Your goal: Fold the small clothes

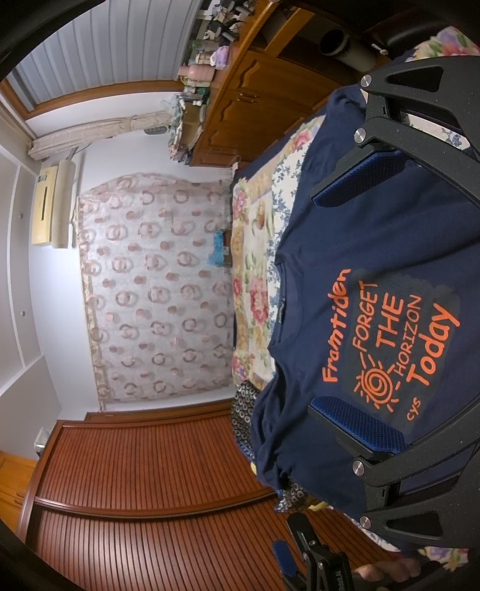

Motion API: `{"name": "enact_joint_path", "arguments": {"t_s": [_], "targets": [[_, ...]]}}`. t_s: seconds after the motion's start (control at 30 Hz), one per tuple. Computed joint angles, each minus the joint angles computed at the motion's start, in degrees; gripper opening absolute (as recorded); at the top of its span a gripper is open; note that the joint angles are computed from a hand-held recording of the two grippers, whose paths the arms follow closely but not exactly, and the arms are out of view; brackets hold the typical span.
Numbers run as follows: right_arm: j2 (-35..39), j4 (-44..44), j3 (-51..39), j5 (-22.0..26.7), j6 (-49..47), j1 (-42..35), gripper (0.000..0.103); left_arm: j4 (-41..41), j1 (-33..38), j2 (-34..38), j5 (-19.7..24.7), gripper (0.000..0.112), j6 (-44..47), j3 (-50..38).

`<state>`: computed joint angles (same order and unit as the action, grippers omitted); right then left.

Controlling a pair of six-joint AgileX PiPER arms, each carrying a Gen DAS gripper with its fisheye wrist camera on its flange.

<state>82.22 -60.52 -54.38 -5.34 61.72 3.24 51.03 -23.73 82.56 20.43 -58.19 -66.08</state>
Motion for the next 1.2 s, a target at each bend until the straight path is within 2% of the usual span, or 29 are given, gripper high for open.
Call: {"name": "enact_joint_path", "arguments": {"t_s": [0.53, 0.73, 0.8, 1.2], "targets": [[0.3, 6.1, 0.2, -0.2, -6.1, 0.2, 0.103, 1.0, -0.3, -0.1, 0.2, 0.103, -0.9, 0.0], [0.4, 8.7, 0.4, -0.5, -8.7, 0.1, 0.103, -2.0, -0.6, -0.4, 1.5, 0.103, 2.5, -1.7], [0.5, 9.7, 0.4, -0.6, -9.7, 0.1, 0.103, -2.9, -2.3, -0.6, 4.0, 0.103, 3.5, -3.6], [1.0, 14.0, 0.6, -1.1, -14.0, 0.1, 0.103, -2.9, -2.6, -0.7, 4.4, 0.103, 3.6, -3.9]]}}
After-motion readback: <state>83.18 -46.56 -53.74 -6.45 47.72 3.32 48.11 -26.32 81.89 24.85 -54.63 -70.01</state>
